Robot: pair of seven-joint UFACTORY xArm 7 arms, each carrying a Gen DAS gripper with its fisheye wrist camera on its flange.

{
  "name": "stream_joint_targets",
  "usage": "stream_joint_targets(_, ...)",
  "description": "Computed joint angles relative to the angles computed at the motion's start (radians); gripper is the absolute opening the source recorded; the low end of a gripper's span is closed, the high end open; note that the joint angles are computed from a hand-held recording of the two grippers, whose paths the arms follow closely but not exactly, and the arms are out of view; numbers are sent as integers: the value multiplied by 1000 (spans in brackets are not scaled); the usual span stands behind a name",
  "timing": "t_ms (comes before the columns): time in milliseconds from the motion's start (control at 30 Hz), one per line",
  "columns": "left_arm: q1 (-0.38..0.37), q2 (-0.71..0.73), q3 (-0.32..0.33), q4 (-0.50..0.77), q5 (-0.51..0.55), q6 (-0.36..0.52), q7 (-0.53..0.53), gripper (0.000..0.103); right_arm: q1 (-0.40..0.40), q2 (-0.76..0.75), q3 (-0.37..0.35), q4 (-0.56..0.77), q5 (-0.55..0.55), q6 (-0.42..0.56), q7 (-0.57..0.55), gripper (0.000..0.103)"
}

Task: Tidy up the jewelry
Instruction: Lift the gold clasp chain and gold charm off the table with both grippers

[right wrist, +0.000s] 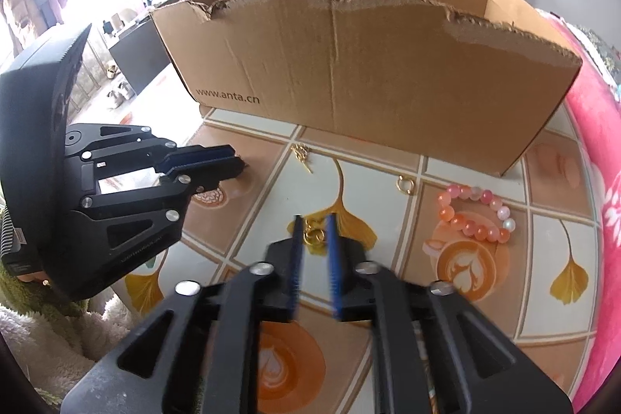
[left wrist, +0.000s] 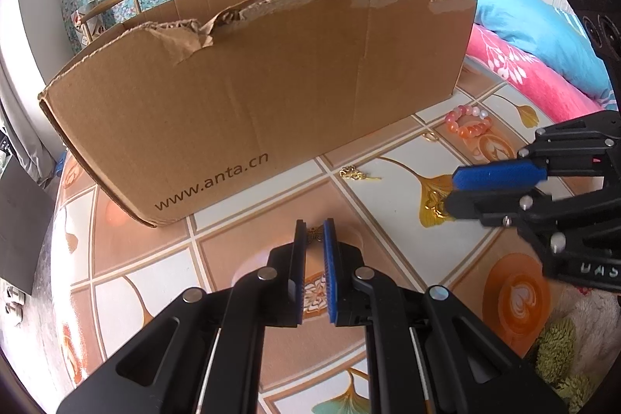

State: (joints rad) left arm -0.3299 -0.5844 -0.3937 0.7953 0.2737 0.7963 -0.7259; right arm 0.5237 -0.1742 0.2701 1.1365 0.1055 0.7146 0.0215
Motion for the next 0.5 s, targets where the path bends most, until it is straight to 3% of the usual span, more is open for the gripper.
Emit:
stream_joint_targets(67,-2,-4,1,0,-1,3,1,8,-2,-5,1,-3,-12,9,4,31)
stream_joint_targets(500,1,-44,2,1,-16,40,2,8,5,34,32,32,-135,40,85,28)
